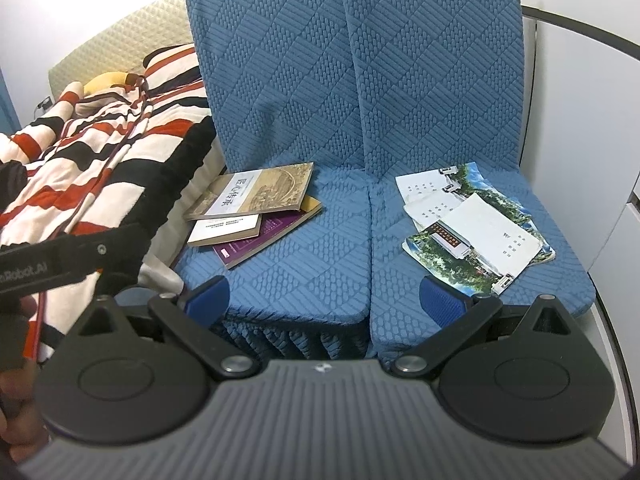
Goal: Organize objects
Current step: 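Move both tools toward the stack of books on the seat cushion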
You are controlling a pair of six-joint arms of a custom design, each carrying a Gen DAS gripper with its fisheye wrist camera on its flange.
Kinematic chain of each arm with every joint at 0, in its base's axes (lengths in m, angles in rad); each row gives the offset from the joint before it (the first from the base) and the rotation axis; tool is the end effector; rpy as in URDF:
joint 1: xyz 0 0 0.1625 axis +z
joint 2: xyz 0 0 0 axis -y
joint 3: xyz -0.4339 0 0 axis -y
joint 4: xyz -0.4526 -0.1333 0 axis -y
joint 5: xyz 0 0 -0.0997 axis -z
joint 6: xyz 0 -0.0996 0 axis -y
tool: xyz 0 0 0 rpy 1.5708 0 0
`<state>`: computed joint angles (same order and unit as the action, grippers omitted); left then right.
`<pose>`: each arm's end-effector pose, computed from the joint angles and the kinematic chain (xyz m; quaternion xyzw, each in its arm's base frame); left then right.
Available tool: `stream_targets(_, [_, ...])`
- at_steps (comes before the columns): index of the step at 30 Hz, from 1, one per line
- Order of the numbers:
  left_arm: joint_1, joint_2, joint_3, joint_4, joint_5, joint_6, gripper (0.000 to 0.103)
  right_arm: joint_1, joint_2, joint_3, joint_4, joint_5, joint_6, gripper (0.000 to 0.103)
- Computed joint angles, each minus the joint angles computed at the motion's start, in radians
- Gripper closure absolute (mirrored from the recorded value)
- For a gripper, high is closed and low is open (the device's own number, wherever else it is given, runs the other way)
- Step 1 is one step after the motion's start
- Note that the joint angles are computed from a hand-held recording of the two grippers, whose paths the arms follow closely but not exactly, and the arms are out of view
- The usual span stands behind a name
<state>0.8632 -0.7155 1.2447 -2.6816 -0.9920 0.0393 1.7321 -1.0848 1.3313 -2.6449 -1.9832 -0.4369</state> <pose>-0.4080 -0.7659 0.2037 0.2588 0.8847 -0.3493 0.1681 0.2168 -0.7512 0.4474 0.1854 -0.8807 0.3641 0.2397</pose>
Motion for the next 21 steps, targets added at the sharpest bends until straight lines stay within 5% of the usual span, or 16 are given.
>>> stream_targets(21, [0.033, 0.088, -0.086, -0.011, 0.014, 0.022, 0.0, -0.026, 0.075, -0.084, 0.064, 0.021, 0.025, 0.0])
